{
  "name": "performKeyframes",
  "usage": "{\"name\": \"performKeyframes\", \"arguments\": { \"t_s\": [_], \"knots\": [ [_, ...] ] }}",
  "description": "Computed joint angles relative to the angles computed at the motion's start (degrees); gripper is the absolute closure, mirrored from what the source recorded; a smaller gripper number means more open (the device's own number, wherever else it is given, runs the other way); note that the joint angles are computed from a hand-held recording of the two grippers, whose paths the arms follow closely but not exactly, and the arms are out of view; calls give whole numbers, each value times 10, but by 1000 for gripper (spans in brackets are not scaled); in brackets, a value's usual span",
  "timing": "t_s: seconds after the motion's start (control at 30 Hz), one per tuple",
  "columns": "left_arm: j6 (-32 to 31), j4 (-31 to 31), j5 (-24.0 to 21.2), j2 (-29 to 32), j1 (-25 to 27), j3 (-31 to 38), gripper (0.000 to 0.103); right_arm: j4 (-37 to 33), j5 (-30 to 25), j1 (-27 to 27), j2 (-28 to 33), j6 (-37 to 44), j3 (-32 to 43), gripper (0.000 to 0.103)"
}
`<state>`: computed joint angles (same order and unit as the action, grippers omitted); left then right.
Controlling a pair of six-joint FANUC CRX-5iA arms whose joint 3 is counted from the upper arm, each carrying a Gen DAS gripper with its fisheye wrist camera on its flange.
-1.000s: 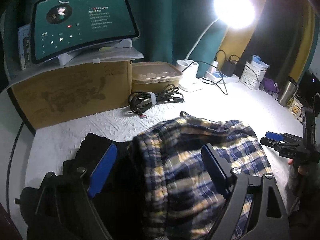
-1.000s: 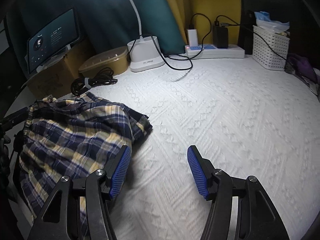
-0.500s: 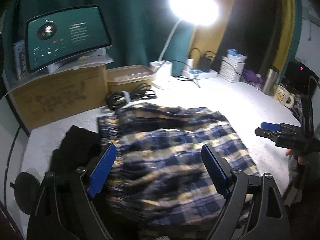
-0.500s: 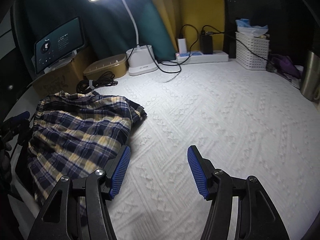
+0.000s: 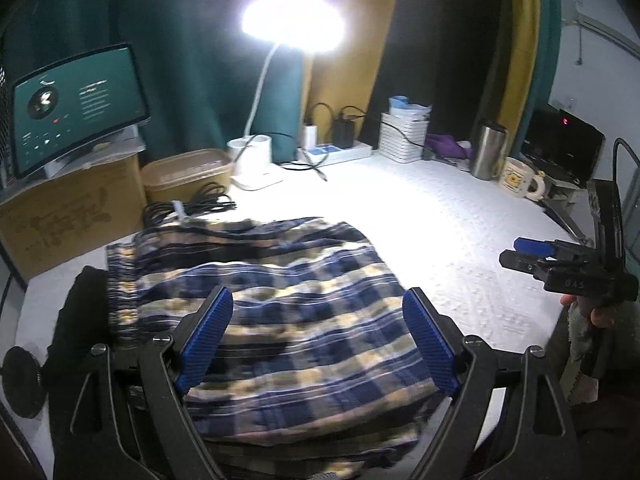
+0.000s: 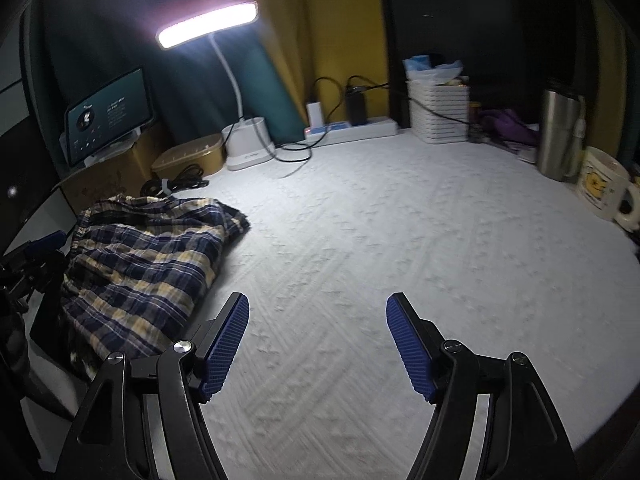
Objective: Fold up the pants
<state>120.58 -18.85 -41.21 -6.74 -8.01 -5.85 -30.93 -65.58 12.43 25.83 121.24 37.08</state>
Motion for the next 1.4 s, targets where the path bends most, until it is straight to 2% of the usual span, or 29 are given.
{"name": "performKeyframes", "arguments": {
  "t_s": [0.27, 0.33, 0.47, 0.57, 0.67, 0.7, 0.93, 1.1, 1.27, 1.4],
  "knots": [
    [25, -26, 1, 26, -43, 35, 17, -6, 28, -38, -29, 9, -28, 30],
    [42, -49, -4, 33, -59, 49, 17, -7, 36, -47, -38, 15, -35, 29],
    [92, -129, -22, 45, -104, 84, 17, -12, 68, -61, -64, 33, -59, 14],
    [125, -189, -35, 47, -137, 104, 16, -21, 86, -70, -84, 50, -72, 12],
    [163, -243, -50, 46, -167, 118, 7, -32, 101, -79, -106, 62, -83, 10],
    [174, -259, -53, 45, -176, 121, 7, -37, 104, -82, -112, 65, -85, 10],
    [218, -324, -82, 43, -223, 139, 7, -95, 119, -112, -151, 97, -96, 8],
    [272, -392, -135, 45, -263, 152, 5, -116, 132, -119, -170, 114, -107, 3],
    [341, -449, -155, 27, -288, 138, 2, -114, 139, -115, -179, 115, -114, 3],
    [357, -469, -174, 23, -298, 135, 2, -110, 143, -110, -183, 115, -119, 2]
  ]
}}
